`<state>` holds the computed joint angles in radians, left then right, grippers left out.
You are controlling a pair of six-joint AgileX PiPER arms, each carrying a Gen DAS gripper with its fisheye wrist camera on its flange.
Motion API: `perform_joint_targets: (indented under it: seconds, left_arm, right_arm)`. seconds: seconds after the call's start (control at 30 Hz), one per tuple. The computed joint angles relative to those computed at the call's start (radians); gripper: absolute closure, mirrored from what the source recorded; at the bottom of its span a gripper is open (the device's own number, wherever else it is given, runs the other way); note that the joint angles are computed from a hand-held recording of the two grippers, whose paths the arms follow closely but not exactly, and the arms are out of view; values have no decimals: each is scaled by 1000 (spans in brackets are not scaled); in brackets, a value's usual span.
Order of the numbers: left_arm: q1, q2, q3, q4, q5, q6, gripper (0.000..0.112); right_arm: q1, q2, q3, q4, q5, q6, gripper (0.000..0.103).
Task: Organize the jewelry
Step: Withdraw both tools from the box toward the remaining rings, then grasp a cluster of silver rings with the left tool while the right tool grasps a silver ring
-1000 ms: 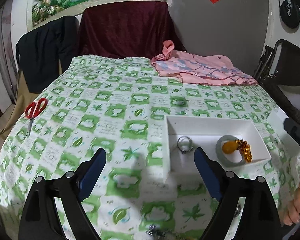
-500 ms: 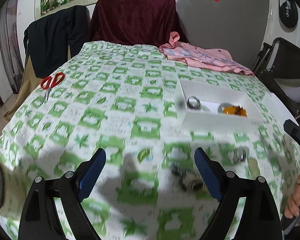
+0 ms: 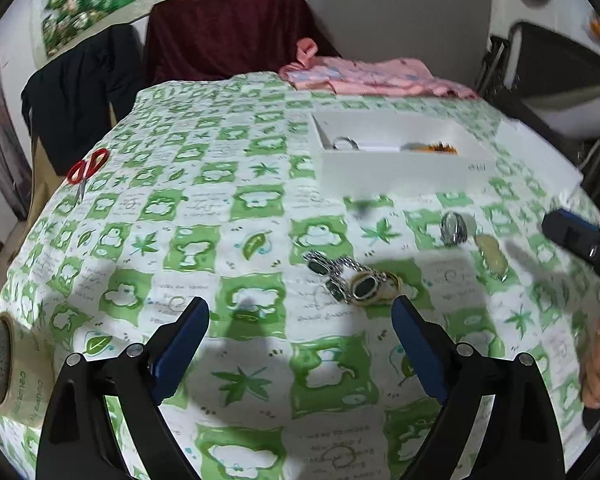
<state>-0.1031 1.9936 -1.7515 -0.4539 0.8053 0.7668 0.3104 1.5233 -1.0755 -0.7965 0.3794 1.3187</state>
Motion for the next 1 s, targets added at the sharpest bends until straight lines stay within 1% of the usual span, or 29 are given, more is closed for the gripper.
perform_joint_targets:
  seconds: [0.17, 0.23, 0.27, 0.37, 0.43, 0.5, 0.6, 0.7, 0.8, 0.87, 1.0]
  left_arm:
    - [-39, 40, -52, 88, 21, -41, 21]
    - [-47, 75, -105, 137, 31, -96, 21]
    - [-42, 94, -140, 147, 46, -117, 21]
    - [-16, 187, -311, 210, 115, -262, 21]
    - [23, 247, -426, 202, 181, -324, 21]
    - [48, 265, -467, 182, 205, -339, 21]
    - [58, 234, -419, 135, 180, -289, 21]
    - [28, 166, -300, 118, 96, -211, 21]
    - [-9, 135, -240, 136, 47, -183, 21]
    - [-25, 154, -267, 161, 58, -203, 24]
    - [-31, 217, -376, 175, 139, -247, 39]
  right_arm:
    - [-31, -1, 11, 83, -37, -55, 7]
    - [-34, -1, 11, 91, -39, -63, 7]
    - [-37, -2, 12, 96, -41, -69, 7]
    - [-35, -3, 14, 83, -43, -54, 7]
    - [-39, -2, 13, 99, -45, -71, 7]
    - [-39, -3, 13, 105, -45, -78, 7]
    - [-34, 0, 7, 111, -39, -88, 7]
    - [-34, 2, 4, 114, -38, -90, 7]
    - [-34, 5, 3, 115, -39, -91, 7]
    - [-34, 6, 3, 113, -41, -90, 7]
    - [-41, 13, -1, 142, -49, -124, 7]
